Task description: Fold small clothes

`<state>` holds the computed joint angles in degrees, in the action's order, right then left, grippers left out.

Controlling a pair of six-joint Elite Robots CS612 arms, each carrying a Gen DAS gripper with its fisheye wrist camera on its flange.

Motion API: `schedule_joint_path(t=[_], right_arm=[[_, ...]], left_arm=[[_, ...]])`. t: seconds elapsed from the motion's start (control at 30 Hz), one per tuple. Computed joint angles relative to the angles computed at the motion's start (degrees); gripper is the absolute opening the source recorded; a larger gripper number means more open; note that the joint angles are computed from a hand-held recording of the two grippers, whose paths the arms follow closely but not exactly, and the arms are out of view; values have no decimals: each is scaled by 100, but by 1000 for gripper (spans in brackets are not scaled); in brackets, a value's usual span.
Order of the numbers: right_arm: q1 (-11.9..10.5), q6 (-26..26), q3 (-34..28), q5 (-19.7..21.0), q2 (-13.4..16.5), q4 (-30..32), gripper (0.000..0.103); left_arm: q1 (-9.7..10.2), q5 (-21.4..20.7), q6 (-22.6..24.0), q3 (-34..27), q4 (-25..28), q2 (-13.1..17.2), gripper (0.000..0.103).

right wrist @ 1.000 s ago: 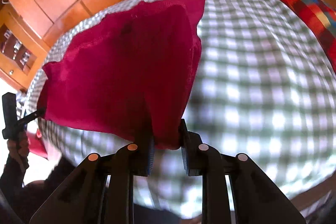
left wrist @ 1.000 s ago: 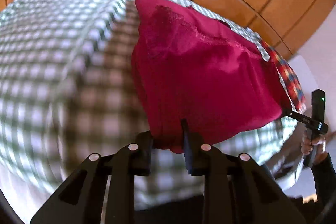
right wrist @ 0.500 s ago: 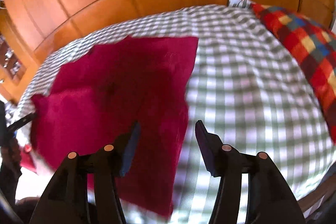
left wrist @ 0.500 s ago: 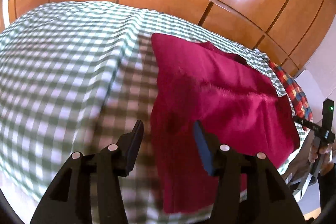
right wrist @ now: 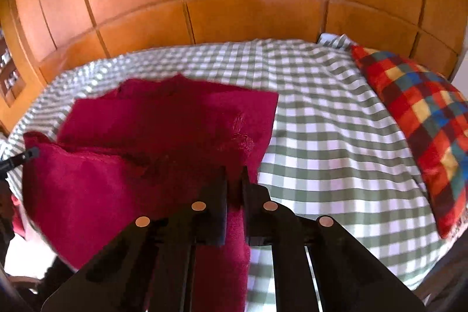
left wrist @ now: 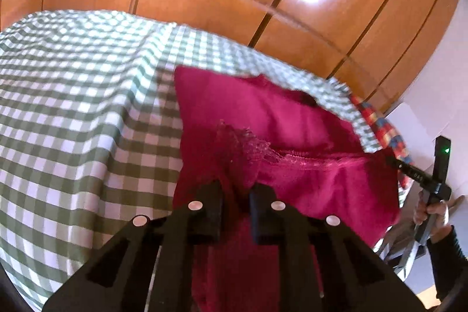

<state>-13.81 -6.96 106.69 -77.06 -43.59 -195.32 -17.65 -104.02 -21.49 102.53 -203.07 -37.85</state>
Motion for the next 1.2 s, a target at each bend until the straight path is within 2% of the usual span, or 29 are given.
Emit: schedule_joint_path(t=[0.1,0.23,0.43,0.57,0.77,0.9,0.97,1.1,1.17,1.2], right_arm=[[-29,144,28,113,-70,-243,7],[-15,412,-241,178,11,-253,7],[17,895,-1015,116,352,94,7],[89,1062,-1616,-149,647,536,7],[225,1144,-2422,-745,1150,1491,7],[275,1092,-2630,-931,1331,1835,7],[270,1075,-2615,-888,1323,1857,7],[214,1055,-2494,-692,1195,1908,10],[173,982,-2286,-536,1072,1713,10],[145,951,-2177,-443,1014,1641,10]], left_arm=[[14,-7,45,83,-327,-82,12],[2,210,167,-36,-420,-134,12],[5,624,310,-693,43,26,12],[36,830,333,-1279,605,250,12],[12,1325,234,-2185,1771,701,12],[-30,1562,284,-2589,2668,957,13],[-63,1695,314,-2625,2750,1006,17],[-133,1989,375,-2462,2717,877,27],[-172,2143,391,-2283,2574,779,45],[-193,2225,449,-2130,2389,712,47]])
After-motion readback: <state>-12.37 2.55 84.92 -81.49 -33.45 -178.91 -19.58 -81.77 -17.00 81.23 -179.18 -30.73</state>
